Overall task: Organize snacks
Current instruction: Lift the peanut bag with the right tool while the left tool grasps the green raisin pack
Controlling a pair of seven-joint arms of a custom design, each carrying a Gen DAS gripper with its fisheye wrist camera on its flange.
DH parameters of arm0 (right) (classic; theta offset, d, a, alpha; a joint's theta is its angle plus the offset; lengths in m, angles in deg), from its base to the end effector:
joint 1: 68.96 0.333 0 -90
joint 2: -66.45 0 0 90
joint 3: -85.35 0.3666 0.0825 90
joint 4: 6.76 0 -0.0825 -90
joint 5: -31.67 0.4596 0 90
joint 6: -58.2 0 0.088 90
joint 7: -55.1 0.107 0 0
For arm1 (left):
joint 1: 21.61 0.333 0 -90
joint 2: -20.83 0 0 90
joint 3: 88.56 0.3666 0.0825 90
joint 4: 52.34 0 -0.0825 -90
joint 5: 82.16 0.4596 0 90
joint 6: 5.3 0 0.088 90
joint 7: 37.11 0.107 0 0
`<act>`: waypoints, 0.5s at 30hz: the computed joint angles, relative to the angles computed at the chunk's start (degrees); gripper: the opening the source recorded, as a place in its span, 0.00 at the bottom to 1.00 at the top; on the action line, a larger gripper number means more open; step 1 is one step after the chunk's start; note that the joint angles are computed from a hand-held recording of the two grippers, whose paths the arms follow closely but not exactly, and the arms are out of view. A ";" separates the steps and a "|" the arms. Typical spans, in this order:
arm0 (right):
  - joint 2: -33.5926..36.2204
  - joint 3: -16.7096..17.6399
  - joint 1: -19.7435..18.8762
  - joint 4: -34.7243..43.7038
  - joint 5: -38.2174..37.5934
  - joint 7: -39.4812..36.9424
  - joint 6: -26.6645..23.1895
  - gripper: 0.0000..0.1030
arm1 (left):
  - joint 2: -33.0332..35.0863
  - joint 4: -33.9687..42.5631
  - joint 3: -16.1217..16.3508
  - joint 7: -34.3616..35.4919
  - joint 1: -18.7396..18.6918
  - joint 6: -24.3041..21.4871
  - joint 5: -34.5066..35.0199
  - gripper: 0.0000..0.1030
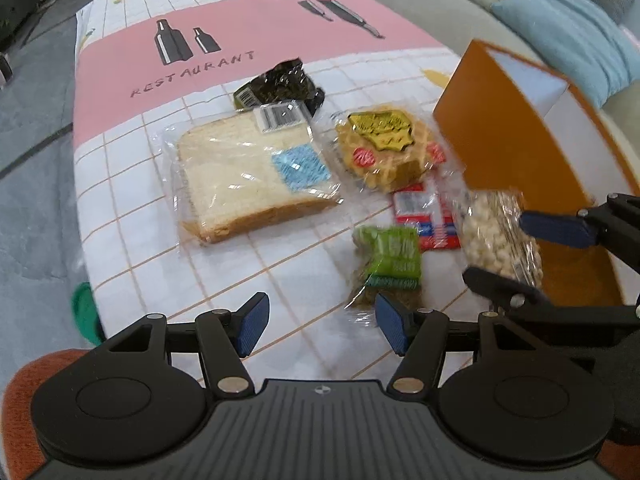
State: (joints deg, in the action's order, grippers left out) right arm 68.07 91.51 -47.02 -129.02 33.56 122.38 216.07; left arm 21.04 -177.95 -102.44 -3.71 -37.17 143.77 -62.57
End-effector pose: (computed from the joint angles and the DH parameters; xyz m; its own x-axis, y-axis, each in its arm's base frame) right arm 0.5770 0.3060 0.4700 0.7074 -0.6814 0.1877 -0.5128 -0.6776 -0.5271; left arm 0.5429 -0.3142 0.4328 0.1799 -0.9726 0.1470 -0.8781 -0.2262 -0.4216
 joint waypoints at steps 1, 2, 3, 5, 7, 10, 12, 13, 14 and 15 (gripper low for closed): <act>-0.05 -0.04 -0.13 0.00 0.85 -0.88 1.10 0.50 | 0.13 0.08 0.02 0.22 0.05 0.83 -0.55 0.71; -0.17 -0.08 -0.26 0.04 1.98 -1.71 2.00 0.50 | 0.34 0.24 0.00 0.33 0.05 1.39 -0.94 0.71; -0.17 -0.11 -0.40 0.38 3.14 -2.41 2.08 0.50 | 0.63 0.50 0.00 0.54 0.08 1.76 -1.28 0.71; -0.17 -0.11 -0.90 1.59 8.97 -5.73 0.71 0.50 | 1.18 1.01 -0.03 1.37 0.18 2.31 -2.26 0.72; -0.34 -0.21 -1.43 2.63 14.84 -8.41 -0.15 0.50 | 1.72 1.66 -0.14 2.41 0.20 2.53 -2.91 0.72; -1.50 -0.37 -2.02 3.39 22.01 -11.66 -0.89 0.50 | 2.92 3.39 -0.34 2.96 0.00 1.48 -1.76 0.72; -2.55 -0.53 -2.29 3.62 25.26 -13.02 -0.92 0.50 | 4.01 4.79 -0.50 3.37 -0.14 0.72 -1.37 0.72; -2.83 -0.54 -2.35 3.75 26.22 -13.55 -0.61 0.50 | 4.79 5.68 -0.56 3.52 -0.20 0.36 -1.28 0.72; -3.37 -0.52 -2.39 3.60 26.63 -13.82 -0.09 0.50 | 5.54 6.43 -0.62 3.64 -0.24 0.06 -1.21 0.72; -3.86 -0.41 -2.47 3.14 25.49 -13.25 1.32 0.50 | 6.46 7.45 -0.68 3.78 -0.32 -0.75 -1.07 0.72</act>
State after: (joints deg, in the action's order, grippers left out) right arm 64.21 91.11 -49.49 -125.87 59.05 109.14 217.39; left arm 27.51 -170.50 -103.13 0.07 -37.50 143.03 -63.64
